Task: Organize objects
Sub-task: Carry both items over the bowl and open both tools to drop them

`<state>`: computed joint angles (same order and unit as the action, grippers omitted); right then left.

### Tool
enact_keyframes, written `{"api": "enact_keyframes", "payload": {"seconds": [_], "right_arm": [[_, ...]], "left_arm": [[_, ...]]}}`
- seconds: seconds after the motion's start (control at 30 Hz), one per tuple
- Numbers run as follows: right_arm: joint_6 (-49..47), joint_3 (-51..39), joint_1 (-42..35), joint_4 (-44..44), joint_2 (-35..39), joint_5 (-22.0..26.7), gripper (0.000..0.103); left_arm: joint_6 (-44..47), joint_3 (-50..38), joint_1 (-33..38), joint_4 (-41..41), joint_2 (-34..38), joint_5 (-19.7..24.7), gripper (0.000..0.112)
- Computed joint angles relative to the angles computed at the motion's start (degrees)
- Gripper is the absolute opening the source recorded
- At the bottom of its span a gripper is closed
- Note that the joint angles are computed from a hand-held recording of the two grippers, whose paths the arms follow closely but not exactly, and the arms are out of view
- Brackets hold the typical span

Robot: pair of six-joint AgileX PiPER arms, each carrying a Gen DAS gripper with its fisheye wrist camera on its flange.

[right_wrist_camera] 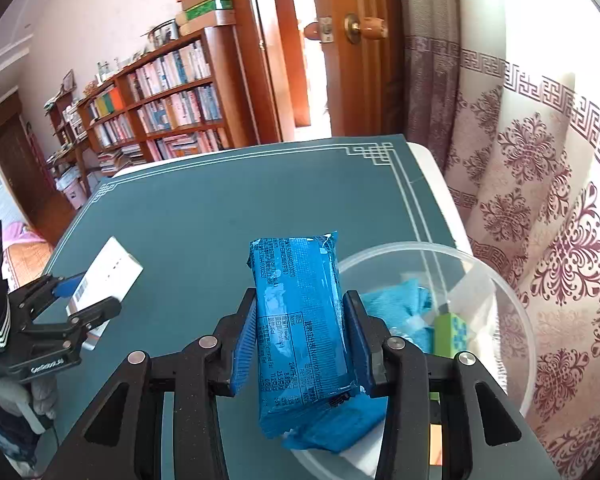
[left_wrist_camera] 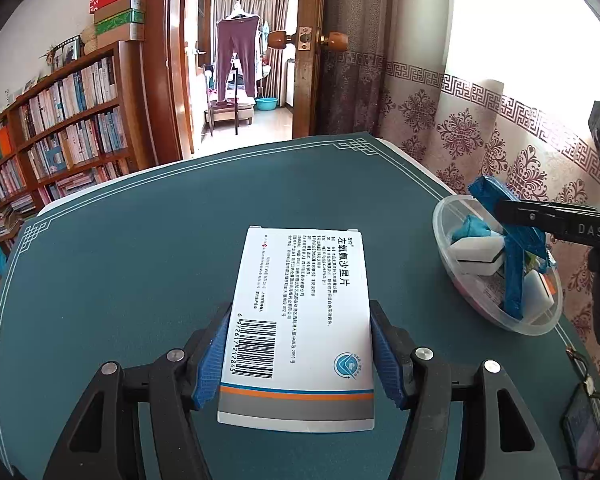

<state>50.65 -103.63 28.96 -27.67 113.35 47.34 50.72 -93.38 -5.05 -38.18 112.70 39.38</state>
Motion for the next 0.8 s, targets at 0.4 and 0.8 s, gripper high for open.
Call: {"api": "enact_keyframes", "payload": {"seconds": [0.4,0.8], "right_arm": [[5.85,6.62,-5.98,-1.17,-2.43,-3.01,0.052],[26.74,19.95,2.83,-22.41,-14.41,1.06,0.052]], "left_arm": [[-1.24,-1.15,-5.52,-0.13,-0.81,3.07,0.067],[-8.05,-11.21,-13.80,-0.03,4.33,10.00,0.067]]}}
